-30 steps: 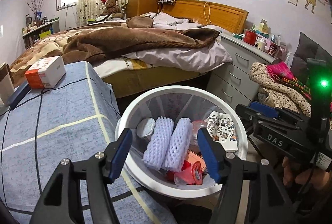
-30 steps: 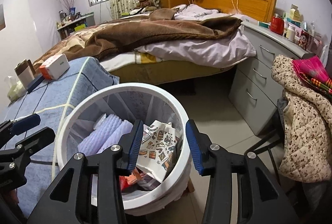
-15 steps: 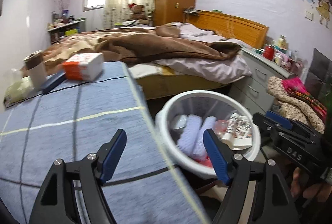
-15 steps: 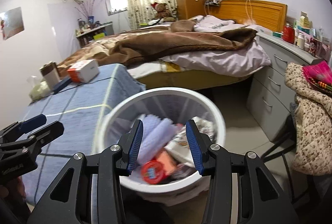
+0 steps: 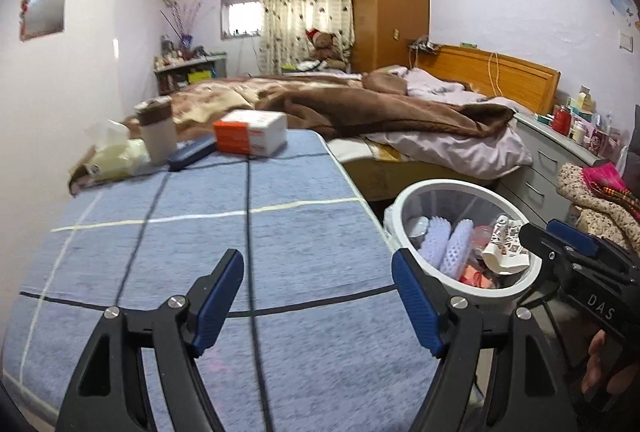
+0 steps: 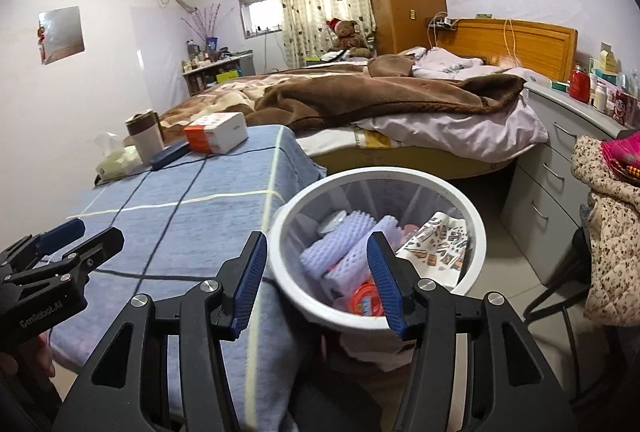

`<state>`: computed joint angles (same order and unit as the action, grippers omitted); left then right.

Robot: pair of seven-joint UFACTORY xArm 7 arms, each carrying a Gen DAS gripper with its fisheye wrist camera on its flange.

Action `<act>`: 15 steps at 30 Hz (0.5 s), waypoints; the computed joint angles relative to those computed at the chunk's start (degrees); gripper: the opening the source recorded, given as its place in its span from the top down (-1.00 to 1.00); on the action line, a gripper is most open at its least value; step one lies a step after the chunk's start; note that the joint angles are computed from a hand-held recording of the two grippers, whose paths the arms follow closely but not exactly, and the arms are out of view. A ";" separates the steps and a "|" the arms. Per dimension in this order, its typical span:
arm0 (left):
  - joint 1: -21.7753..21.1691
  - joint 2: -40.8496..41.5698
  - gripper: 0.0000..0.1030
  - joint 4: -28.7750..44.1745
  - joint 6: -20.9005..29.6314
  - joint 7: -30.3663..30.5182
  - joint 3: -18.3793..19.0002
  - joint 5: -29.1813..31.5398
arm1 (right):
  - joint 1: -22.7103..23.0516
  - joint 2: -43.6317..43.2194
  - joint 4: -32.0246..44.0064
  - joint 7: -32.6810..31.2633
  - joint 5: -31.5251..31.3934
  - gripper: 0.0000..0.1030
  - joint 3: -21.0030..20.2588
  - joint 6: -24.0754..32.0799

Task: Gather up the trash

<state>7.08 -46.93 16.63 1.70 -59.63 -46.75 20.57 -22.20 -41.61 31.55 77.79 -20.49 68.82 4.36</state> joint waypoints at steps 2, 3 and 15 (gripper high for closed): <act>-1.33 -2.83 -0.53 -1.10 1.24 -1.01 -0.20 -0.30 | 0.90 -1.25 0.25 0.45 0.08 -0.05 0.38 1.59; -2.15 -3.90 -0.54 -1.63 1.64 -1.35 -0.03 -0.30 | 1.36 -1.96 0.33 0.69 0.03 -0.05 0.54 2.39; -11.48 -12.12 -0.64 -5.83 8.79 -6.93 1.19 0.81 | 7.16 -7.06 0.28 5.28 -0.77 -0.05 0.91 9.93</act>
